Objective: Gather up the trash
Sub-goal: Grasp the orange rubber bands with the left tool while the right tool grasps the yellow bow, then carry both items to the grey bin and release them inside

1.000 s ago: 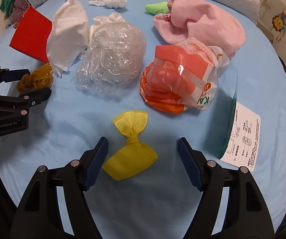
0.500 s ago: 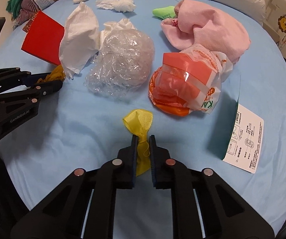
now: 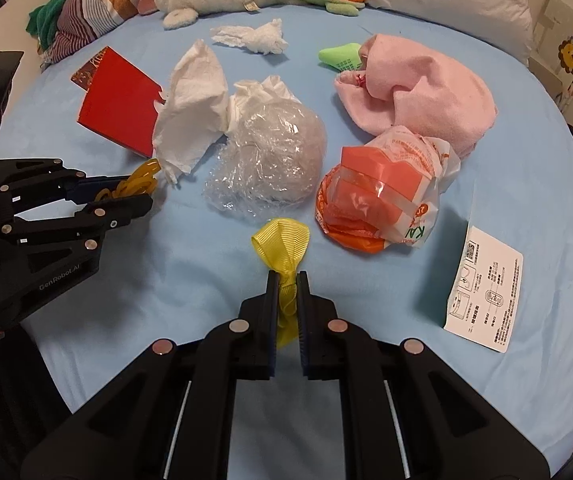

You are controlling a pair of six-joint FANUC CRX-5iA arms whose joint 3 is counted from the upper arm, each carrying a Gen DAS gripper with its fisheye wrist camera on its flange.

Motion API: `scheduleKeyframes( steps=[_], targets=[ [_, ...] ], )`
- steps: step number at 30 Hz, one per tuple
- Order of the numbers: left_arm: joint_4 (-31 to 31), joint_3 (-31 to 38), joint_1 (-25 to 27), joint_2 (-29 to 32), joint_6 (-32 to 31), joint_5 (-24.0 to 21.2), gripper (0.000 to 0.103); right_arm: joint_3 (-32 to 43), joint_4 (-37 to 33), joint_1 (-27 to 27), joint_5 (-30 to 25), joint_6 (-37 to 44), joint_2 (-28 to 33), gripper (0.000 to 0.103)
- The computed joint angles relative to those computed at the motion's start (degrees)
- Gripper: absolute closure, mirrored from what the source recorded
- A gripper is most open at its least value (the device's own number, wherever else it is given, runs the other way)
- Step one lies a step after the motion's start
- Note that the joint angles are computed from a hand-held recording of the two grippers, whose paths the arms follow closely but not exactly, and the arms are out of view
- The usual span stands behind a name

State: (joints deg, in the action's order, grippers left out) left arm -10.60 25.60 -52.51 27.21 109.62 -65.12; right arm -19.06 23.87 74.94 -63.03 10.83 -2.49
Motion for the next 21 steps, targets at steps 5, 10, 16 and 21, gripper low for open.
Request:
scheduleKeyframes(
  steps=[5, 10, 16, 21],
  targets=[
    [-2.1, 0.0, -1.1, -1.7, 1.3, 0.4, 0.082, 0.1, 2.4, 2.1, -0.9, -2.3, -0.8, 0.096],
    [-4.5, -0.2, -1.8, -4.1, 3.3, 0.0, 0.082, 0.8, 5.3, 4.8, -2.3, -3.7, -1.3, 0.096],
    [-8.4, 0.4, -3.5, -6.9, 5.5, -1.9, 0.082, 1.6, 8.9, 7.4, -6.0, -6.0, -2.9, 0.096],
    [-9.0, 1.0, -4.5, -9.4, 6.7, -3.3, 0.082, 2.9, 12.2, 10.1, -10.2, -7.2, -4.5, 0.096]
  ],
)
